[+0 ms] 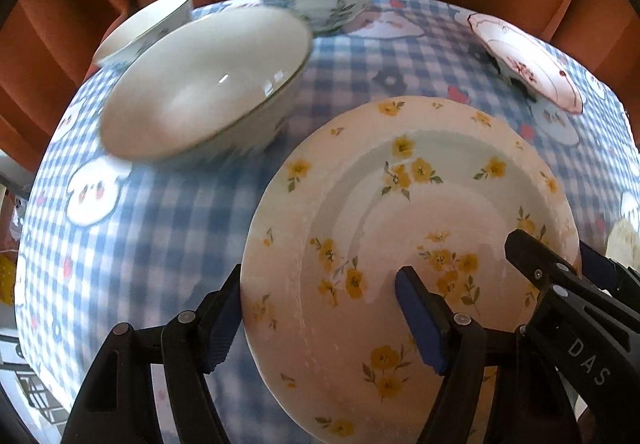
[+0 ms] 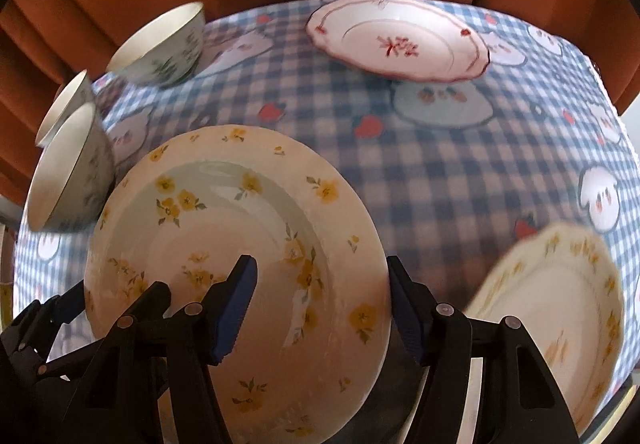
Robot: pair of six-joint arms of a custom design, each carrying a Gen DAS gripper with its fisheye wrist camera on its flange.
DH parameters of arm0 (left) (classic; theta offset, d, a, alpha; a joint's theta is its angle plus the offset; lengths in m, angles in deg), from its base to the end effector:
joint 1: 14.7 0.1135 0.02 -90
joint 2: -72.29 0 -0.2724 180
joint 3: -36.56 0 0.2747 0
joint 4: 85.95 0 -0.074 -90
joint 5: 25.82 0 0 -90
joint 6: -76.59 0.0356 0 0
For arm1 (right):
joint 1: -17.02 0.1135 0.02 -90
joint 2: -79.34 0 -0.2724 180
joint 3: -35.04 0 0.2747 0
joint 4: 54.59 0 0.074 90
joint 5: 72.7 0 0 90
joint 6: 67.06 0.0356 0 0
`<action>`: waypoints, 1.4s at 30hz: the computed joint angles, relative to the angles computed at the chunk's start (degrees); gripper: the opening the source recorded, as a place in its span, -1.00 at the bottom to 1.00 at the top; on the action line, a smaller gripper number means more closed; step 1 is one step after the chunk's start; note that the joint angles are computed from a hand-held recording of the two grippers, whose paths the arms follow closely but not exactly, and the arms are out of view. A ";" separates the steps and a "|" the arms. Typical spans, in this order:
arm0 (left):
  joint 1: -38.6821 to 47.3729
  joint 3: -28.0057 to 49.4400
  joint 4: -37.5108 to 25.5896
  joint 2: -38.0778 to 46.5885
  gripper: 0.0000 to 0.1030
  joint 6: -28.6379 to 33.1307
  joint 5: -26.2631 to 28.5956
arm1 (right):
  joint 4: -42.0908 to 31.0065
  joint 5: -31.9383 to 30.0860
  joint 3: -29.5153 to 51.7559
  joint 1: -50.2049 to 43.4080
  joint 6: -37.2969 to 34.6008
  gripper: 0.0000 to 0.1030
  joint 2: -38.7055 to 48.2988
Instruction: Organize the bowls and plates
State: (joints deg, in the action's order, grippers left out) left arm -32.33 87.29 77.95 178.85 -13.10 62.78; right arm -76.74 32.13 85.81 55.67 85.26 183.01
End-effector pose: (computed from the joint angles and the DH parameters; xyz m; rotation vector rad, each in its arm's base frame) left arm 0.2728 -0.0858 0.0431 0.4352 2.7923 -0.0335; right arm 0.2228 0.1665 0.0543 0.6160 2.7084 0.0511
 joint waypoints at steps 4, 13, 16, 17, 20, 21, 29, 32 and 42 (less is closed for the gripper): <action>2.81 -3.47 -1.13 -2.99 0.46 2.37 0.95 | -3.08 -0.17 1.16 5.14 5.33 0.31 -0.05; 6.99 -4.68 -0.66 -4.01 0.33 5.60 5.61 | -4.97 -1.02 2.64 7.75 6.14 0.09 1.33; 7.43 -5.71 -0.23 -5.24 0.35 5.67 5.56 | -3.20 -1.30 1.98 6.77 4.74 0.07 1.63; 8.13 -6.02 -0.43 -5.92 0.36 6.34 5.63 | -3.20 -1.10 2.02 6.71 4.53 0.08 1.68; 7.42 -5.03 0.18 -4.73 0.39 5.98 5.02 | -2.76 -0.58 2.19 6.58 4.18 0.12 2.12; 7.20 -4.77 0.17 -4.51 0.39 5.95 4.80 | -2.92 -0.50 2.40 6.50 4.04 0.13 2.30; 7.68 -4.36 -1.36 -5.22 0.39 9.98 4.41 | -6.86 -1.82 4.17 8.01 5.84 0.13 2.23; 9.99 -5.57 -2.65 -7.07 0.39 12.44 5.98 | -9.84 -1.19 5.56 10.44 8.89 0.14 1.94; 15.33 -9.72 -6.45 -15.70 0.39 21.64 11.27 | -20.97 2.63 10.23 19.05 21.17 0.13 0.44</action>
